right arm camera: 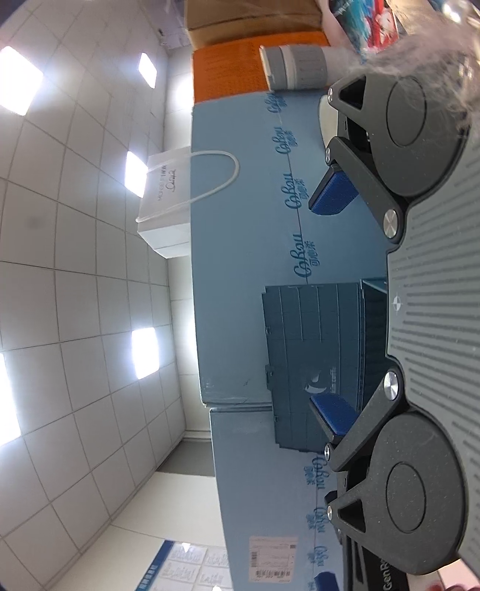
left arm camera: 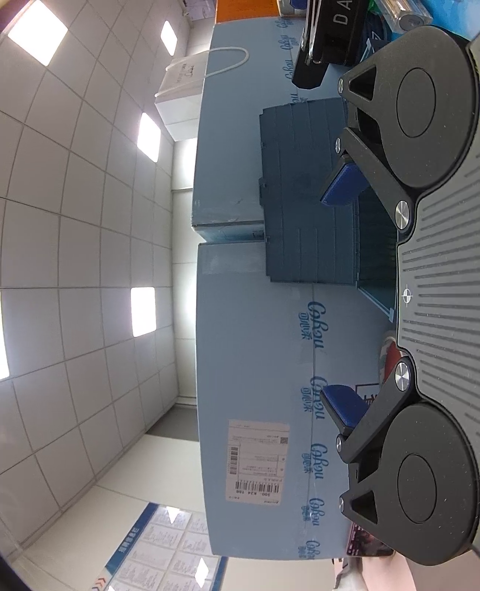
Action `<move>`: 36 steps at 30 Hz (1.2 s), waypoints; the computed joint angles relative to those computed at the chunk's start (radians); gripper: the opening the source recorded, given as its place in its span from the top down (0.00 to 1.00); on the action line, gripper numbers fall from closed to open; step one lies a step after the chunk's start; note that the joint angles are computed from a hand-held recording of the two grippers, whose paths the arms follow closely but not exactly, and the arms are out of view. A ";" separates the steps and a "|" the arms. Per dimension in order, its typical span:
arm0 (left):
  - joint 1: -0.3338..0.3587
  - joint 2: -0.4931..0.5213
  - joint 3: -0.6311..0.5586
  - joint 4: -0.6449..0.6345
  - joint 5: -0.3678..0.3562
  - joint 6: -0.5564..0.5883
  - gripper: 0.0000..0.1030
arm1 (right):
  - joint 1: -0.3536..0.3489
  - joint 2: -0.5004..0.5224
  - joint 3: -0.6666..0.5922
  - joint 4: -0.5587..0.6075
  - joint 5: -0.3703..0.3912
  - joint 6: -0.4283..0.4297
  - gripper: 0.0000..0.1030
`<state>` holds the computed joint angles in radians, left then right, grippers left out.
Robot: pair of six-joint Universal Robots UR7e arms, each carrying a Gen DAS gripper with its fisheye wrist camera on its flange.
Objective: Organize rigid objects
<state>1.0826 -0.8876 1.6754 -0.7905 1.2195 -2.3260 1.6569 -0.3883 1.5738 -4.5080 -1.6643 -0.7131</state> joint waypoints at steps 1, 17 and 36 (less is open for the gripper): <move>0.000 -0.002 0.008 -0.016 0.002 0.002 0.00 | 0.001 0.001 -0.002 -0.001 -0.002 -0.004 0.00; -0.001 -0.008 0.030 -0.075 -0.012 -0.002 0.00 | 0.011 0.000 -0.012 0.053 -0.039 -0.100 0.00; 0.000 -0.006 0.026 -0.059 -0.001 0.012 0.00 | 0.012 -0.001 -0.011 0.058 -0.040 -0.099 0.00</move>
